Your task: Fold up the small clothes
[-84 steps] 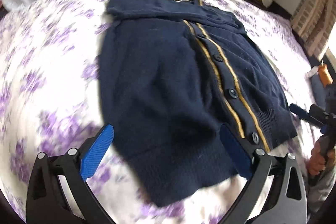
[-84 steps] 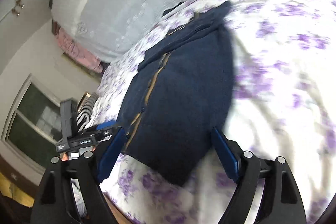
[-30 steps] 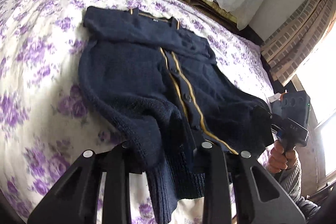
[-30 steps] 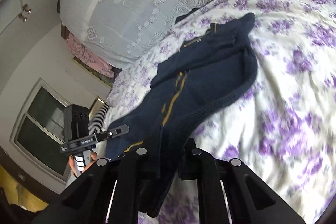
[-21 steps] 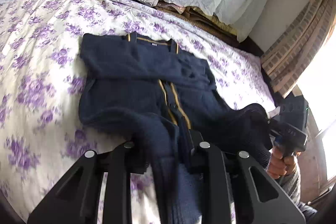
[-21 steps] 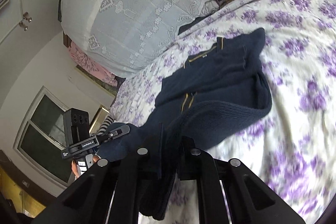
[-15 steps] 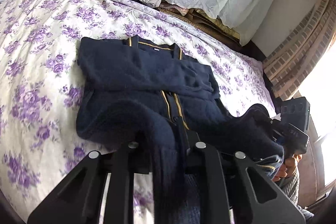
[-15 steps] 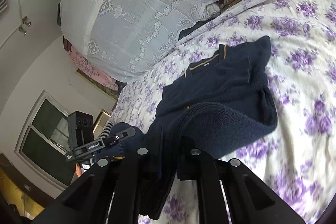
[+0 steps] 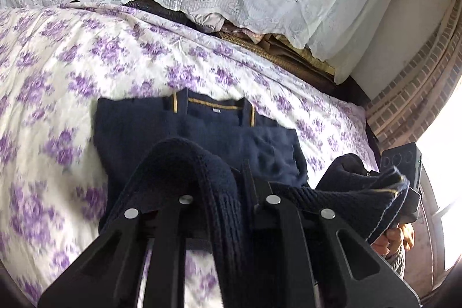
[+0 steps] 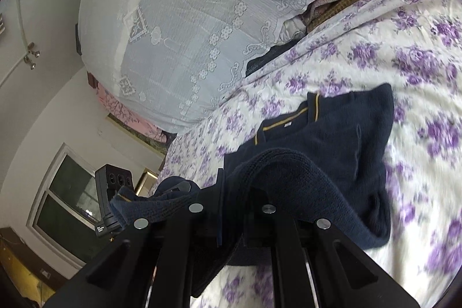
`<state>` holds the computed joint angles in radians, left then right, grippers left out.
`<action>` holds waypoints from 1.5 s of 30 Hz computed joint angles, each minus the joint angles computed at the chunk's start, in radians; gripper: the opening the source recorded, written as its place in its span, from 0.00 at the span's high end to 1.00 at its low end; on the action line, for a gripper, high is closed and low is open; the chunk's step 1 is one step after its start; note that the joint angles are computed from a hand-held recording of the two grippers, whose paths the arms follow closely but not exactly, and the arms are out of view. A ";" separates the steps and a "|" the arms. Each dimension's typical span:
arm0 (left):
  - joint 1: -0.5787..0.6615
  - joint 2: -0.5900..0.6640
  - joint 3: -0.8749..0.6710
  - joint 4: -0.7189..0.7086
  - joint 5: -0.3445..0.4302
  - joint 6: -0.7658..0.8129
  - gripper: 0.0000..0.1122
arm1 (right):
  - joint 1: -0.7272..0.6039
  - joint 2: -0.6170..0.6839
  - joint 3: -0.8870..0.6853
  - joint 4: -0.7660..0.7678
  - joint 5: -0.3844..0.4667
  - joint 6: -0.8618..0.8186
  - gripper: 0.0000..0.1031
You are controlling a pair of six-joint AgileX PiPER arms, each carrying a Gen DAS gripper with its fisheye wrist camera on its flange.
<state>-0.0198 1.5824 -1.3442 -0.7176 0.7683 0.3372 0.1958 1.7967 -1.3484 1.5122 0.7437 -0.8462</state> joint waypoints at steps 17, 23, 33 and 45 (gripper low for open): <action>0.096 0.464 -0.413 -0.001 0.110 -0.210 0.80 | -0.083 0.432 -0.435 -0.020 0.002 0.317 0.64; 0.121 0.344 -0.267 -0.140 0.009 -0.051 0.55 | -0.104 0.323 -0.295 0.130 -0.013 0.120 0.48; 0.007 0.158 -0.151 0.373 -0.246 -0.444 0.20 | 0.026 0.253 -0.361 -0.128 -0.110 0.142 0.49; -0.134 0.478 -0.543 0.517 0.049 -0.495 0.20 | 0.072 0.682 -0.939 -0.208 0.087 0.637 0.41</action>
<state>-0.1534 2.0607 -1.8872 -0.2004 0.8176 -0.1580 0.2678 2.4785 -2.2873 1.3044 0.8303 -0.2095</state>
